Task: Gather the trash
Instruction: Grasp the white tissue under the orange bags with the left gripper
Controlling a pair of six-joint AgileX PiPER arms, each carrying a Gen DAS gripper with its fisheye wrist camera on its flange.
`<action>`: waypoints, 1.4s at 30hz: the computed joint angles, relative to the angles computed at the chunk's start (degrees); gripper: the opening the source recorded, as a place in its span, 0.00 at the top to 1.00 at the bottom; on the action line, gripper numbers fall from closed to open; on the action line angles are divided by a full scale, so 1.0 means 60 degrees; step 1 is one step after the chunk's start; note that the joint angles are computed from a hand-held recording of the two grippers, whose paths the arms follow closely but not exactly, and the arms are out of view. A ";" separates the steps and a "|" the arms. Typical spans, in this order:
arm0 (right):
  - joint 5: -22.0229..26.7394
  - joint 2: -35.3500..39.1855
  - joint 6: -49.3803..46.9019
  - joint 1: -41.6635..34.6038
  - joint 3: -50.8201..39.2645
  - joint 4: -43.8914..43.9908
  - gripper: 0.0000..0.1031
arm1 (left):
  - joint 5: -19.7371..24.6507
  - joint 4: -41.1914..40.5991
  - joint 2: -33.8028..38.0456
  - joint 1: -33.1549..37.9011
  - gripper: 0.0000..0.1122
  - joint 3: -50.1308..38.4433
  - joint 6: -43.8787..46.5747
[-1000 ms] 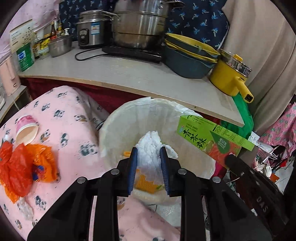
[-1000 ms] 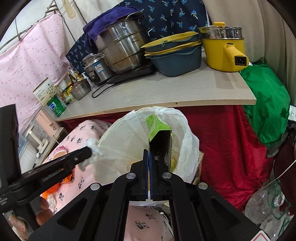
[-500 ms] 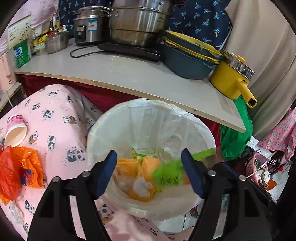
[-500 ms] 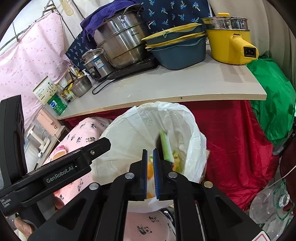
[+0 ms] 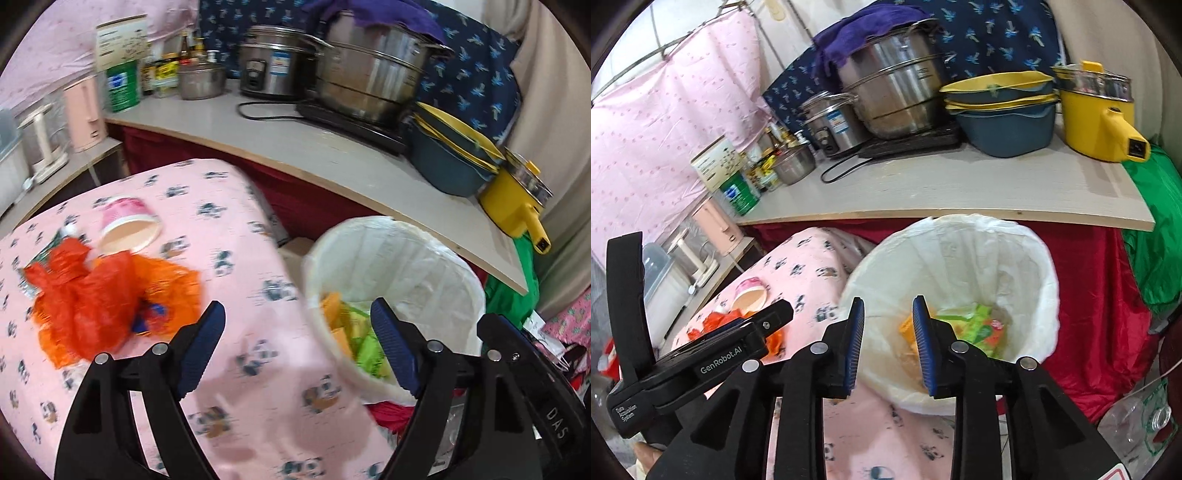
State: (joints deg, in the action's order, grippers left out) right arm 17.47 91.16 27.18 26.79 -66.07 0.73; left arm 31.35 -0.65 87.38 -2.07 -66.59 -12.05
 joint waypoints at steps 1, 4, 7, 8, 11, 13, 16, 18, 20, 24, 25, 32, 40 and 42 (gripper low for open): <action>0.0064 0.0053 0.0127 0.0182 -0.0103 -0.0107 0.73 | 0.0010 0.0022 -0.0137 0.0191 0.31 0.0128 0.0023; 0.0272 0.0261 0.0629 0.0782 -0.0471 -0.0634 0.70 | -0.0018 0.0261 -0.0644 0.0886 0.28 0.0674 0.0062; 0.0480 0.0548 0.1016 0.1426 -0.0907 -0.1005 0.68 | 0.0035 -0.0084 -0.1009 0.1800 0.26 0.1105 0.0574; 0.0570 0.0674 0.1084 0.1634 -0.1093 -0.1077 0.68 | 0.0071 -0.0287 -0.1105 0.2129 0.26 0.1247 0.0814; 0.0825 0.1088 0.1149 0.2187 -0.1658 -0.1111 0.68 | 0.0232 -0.0827 -0.1191 0.3178 0.26 0.1532 0.1484; 0.0988 0.1432 0.1047 0.2509 -0.2066 -0.0966 0.68 | 0.0264 -0.1127 -0.1187 0.3768 0.26 0.1691 0.1894; 0.1297 0.2029 0.0760 0.2923 -0.2794 -0.0700 0.67 | 0.0273 -0.1411 -0.1098 0.4532 0.26 0.1864 0.2323; 0.1501 0.2451 0.0612 0.3172 -0.3321 -0.0574 0.67 | 0.0287 -0.1739 -0.0931 0.4981 0.26 0.1899 0.2703; 0.1681 0.2824 0.0522 0.3402 -0.3795 -0.0513 0.67 | 0.0325 -0.2089 -0.0731 0.5328 0.26 0.1902 0.3077; 0.2019 0.3425 0.0364 0.3643 -0.4603 -0.0453 0.67 | 0.0372 -0.2934 -0.0175 0.5738 0.26 0.1875 0.3806; 0.2101 0.3545 0.0368 0.3676 -0.4773 -0.0466 0.67 | 0.0357 -0.3001 -0.0061 0.5749 0.26 0.1876 0.3837; 0.2326 0.3971 0.0134 0.3598 -0.5232 -0.0206 0.67 | 0.0437 -0.3721 0.0494 0.5952 0.58 0.1853 0.4697; 0.2586 0.4360 -0.0042 0.3774 -0.5827 0.0011 0.67 | 0.1124 -0.4511 -0.0037 0.6631 0.86 0.2055 0.6044; 0.2748 0.4523 -0.0142 0.3877 -0.6147 0.0052 0.66 | 0.1308 -0.4687 -0.0308 0.6927 0.87 0.2114 0.6303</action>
State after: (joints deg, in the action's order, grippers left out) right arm 33.96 118.30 26.33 50.05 -102.96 1.04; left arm 39.20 -28.77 85.53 39.49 -53.91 25.77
